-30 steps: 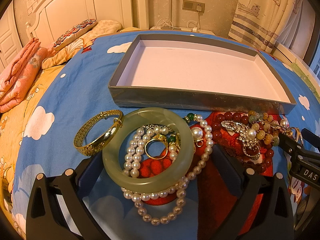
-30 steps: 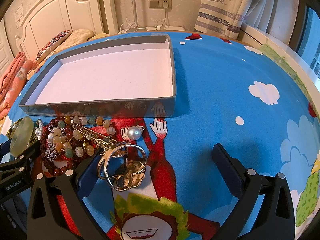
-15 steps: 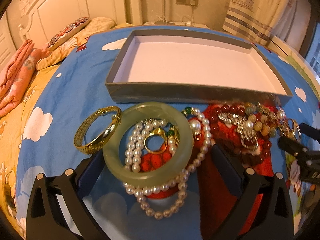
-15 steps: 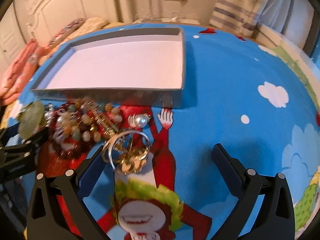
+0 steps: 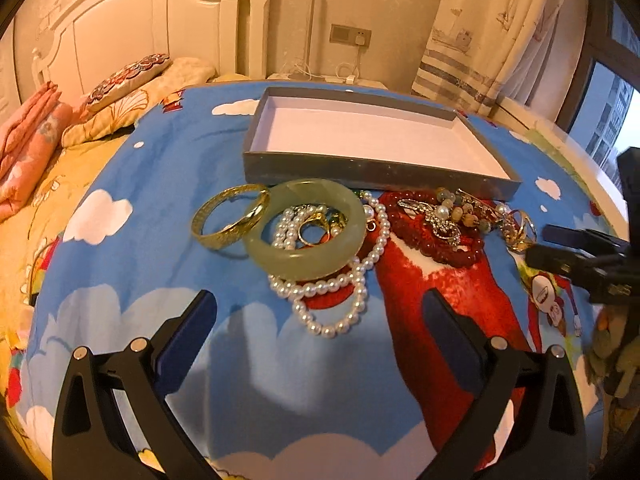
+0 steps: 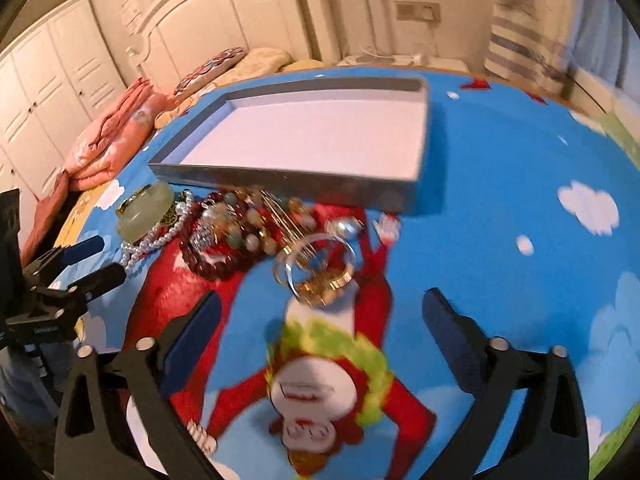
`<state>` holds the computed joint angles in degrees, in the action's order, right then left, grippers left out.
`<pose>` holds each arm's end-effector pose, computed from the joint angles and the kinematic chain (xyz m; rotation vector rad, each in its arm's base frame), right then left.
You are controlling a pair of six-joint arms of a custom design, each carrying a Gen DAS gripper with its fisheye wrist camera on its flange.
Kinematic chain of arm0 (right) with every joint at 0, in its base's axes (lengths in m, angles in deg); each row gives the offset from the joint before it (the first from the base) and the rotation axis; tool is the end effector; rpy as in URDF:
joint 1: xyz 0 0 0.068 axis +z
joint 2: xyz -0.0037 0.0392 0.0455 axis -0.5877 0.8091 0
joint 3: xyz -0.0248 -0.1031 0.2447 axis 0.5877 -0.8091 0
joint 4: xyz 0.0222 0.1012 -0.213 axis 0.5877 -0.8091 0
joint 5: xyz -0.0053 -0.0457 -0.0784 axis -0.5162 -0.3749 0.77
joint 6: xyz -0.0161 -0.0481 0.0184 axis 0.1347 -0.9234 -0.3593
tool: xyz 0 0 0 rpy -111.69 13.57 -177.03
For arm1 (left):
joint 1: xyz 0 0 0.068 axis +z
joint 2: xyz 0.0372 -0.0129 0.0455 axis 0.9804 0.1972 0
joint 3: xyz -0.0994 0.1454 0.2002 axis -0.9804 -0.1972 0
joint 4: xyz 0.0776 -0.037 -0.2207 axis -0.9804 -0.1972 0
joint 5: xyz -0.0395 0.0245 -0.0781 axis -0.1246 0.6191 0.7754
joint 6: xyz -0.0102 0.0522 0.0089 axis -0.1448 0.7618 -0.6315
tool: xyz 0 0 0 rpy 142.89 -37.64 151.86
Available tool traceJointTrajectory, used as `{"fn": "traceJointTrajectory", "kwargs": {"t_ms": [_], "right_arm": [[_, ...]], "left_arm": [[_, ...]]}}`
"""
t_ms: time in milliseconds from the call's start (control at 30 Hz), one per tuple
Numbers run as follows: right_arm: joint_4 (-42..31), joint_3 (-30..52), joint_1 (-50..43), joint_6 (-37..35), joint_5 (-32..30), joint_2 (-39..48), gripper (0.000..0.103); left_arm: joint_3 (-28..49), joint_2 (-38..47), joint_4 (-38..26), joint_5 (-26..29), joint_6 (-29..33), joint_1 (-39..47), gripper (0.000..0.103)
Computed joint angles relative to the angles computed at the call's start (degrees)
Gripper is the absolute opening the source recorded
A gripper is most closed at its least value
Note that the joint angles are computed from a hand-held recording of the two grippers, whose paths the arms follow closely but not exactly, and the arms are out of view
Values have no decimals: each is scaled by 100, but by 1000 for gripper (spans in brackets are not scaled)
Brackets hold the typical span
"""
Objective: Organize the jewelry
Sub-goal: 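Grasp the jade bangle with left tool while right tool grasps the gold double ring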
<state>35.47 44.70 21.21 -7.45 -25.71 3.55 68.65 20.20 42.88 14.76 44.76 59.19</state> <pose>0.1231 0.1581 0.1593 0.2722 2.4522 0.1668 0.1921 -0.0771 0.1671 0.6689 2.3454 -0.4002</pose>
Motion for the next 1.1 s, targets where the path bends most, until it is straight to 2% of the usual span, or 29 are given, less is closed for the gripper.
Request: {"fn": "traceJointTrajectory", "kwargs": {"t_ms": [67,167,267,333,367,467,667,767,900,967,1033,1100], "right_arm": [[164,-1,-327,-315,-285,99,82],[170,132,-478,-574,-368,284,75],[84,259,-535,-750,-295,456,62],[123,239,-477,-824,-251,449,46],[93,249,-423,-796,-215,457,45],[-30,245,-174,-696,-41,432,44],[-236,-77,262,-80,356,-112,44],[-108,-256,232,-43,334,-345,44],[-91,-249,236,-128,330,-317,44],[-89,-271,266,-108,357,-357,44],[-89,-302,309,-44,380,-394,44],[-113,-296,360,4,410,-395,44]], "left_arm": [[9,-39,-91,153,26,132,101],[190,140,-261,245,88,190,98],[254,191,-331,210,153,105,93],[297,264,-355,246,203,100,88],[326,304,-380,271,212,119,85],[407,362,-449,342,270,216,78],[537,329,-545,497,367,520,73],[639,284,-505,201,481,300,68],[914,424,-460,-136,706,-303,55],[1160,779,-454,-386,807,-634,47],[1441,1205,-511,-509,882,-811,43],[1682,1611,-589,-630,935,-913,26]]}}
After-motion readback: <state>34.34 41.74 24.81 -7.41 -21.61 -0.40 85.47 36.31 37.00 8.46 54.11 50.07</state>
